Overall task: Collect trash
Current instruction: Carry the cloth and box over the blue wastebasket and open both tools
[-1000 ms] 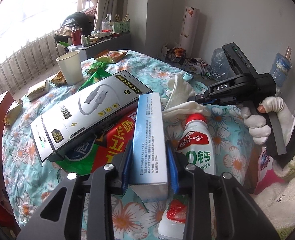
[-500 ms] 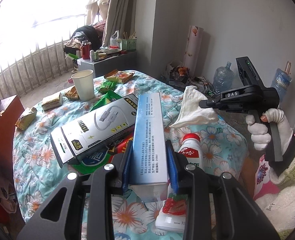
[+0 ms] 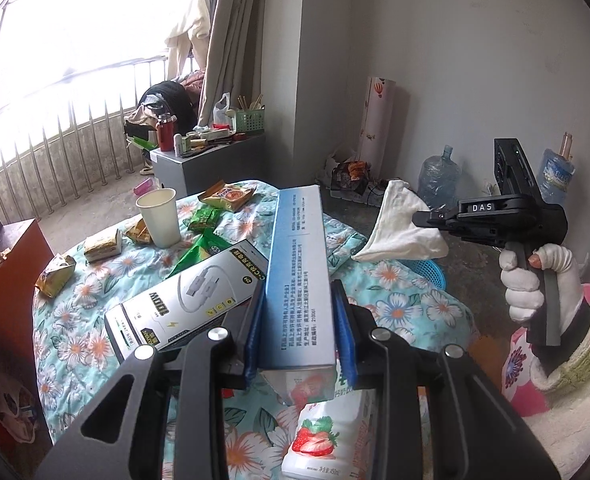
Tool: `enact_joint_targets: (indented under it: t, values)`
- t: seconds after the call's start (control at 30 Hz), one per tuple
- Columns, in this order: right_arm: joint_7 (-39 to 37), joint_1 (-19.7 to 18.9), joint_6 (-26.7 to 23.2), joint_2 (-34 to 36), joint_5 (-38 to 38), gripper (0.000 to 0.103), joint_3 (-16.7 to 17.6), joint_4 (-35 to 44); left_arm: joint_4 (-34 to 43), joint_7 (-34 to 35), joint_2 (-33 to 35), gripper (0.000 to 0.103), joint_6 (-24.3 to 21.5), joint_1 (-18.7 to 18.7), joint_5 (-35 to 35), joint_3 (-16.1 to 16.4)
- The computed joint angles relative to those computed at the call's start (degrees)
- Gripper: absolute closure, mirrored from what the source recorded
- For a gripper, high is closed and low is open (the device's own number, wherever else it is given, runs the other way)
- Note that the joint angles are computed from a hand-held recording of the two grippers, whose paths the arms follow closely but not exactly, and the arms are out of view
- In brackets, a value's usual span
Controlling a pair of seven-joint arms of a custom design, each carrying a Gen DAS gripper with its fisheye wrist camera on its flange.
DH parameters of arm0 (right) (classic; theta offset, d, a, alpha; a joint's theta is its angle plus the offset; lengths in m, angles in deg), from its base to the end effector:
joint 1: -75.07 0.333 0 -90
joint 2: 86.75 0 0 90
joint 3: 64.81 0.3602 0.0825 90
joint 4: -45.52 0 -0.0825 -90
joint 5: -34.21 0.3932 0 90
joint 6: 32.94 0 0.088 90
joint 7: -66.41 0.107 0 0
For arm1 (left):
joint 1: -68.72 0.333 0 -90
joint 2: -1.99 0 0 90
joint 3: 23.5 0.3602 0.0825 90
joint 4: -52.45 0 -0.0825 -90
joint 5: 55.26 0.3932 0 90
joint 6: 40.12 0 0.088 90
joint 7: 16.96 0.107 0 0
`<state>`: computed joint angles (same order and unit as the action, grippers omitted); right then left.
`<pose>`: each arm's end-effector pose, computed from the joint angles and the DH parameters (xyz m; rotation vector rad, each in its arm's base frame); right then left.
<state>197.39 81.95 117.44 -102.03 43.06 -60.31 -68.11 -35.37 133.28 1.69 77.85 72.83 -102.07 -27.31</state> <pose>0.5135 0.1065 0.7296 -1.0379 1.9830 -0.2249 0.5994 -0.0358 0.7622 -0.9107 2.4127 -1.2630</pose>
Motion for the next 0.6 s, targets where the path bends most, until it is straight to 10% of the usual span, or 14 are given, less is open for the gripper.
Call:
enact_joint_targets:
  t: [0.33, 0.6]
  values:
    - [4.6, -6.9, 4.3, -9.2, -2.3, 0.1, 0.0, -10.4, 11.2, -6.2, 6.0, 0.073, -5.1, -4.3, 4.8, -4.8]
    - [9.3, -15.1, 2.8, -13.6, -3.8, 0.099, -0.9, -16.9, 35.6, -18.0, 23.7, 0.072, -15.1, -14.1, 20.0, -12.8]
